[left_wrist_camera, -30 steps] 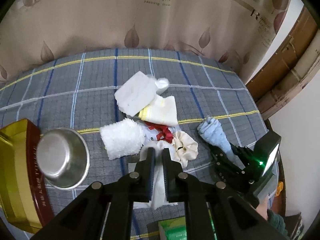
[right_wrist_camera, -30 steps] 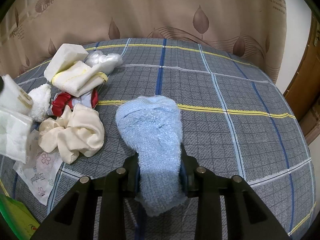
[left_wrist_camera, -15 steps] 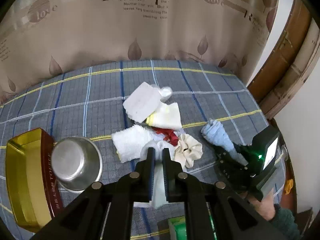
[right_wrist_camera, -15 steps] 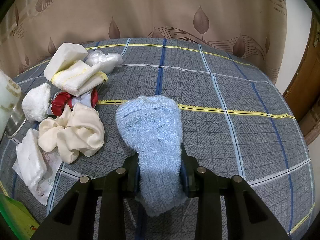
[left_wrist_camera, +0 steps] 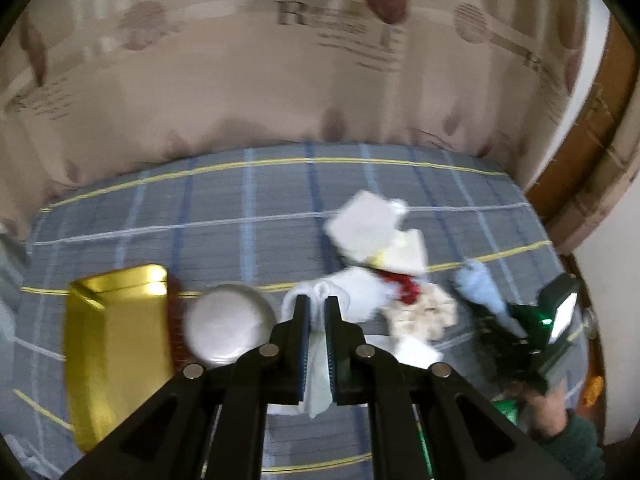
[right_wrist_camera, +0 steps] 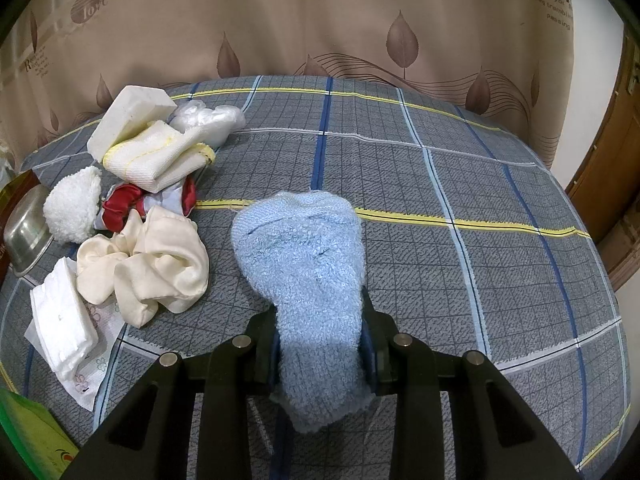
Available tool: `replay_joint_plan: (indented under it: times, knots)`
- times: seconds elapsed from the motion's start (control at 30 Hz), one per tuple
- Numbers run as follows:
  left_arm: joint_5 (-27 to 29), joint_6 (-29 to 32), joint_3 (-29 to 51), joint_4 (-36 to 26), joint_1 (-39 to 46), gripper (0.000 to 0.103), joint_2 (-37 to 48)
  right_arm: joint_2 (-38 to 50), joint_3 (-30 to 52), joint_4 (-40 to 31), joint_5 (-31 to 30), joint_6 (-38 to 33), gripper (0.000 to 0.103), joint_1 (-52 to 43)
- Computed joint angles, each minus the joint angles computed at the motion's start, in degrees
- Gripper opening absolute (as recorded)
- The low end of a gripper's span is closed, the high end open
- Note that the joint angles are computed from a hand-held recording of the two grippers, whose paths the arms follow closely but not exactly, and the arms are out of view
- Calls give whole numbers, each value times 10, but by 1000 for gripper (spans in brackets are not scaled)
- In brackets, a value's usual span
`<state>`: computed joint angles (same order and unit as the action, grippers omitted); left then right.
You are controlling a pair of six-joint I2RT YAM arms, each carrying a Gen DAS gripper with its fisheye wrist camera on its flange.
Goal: Organize soft objects
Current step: 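Carry the white cloth into the gold tin tray and open the left gripper while the right holds the sock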
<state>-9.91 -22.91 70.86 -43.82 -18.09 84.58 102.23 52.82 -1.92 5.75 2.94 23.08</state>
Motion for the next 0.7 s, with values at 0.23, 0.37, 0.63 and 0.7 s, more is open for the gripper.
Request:
replay_joint_plan:
  times: [0.23, 0.37, 0.63, 0.7]
  knots:
    - [-18, 71, -42, -27, 134, 7, -48, 1, 0, 0, 2, -1, 31, 1]
    - [-20, 118, -74, -8, 229, 7, -50, 1, -1, 0, 7, -2, 31, 3]
    - [5, 181, -111, 45, 352, 8, -10, 1, 0, -1, 13, -2, 31, 6]
    - [5, 180, -111, 55, 363, 8, 3, 1, 0, -1, 13, -3, 32, 6]
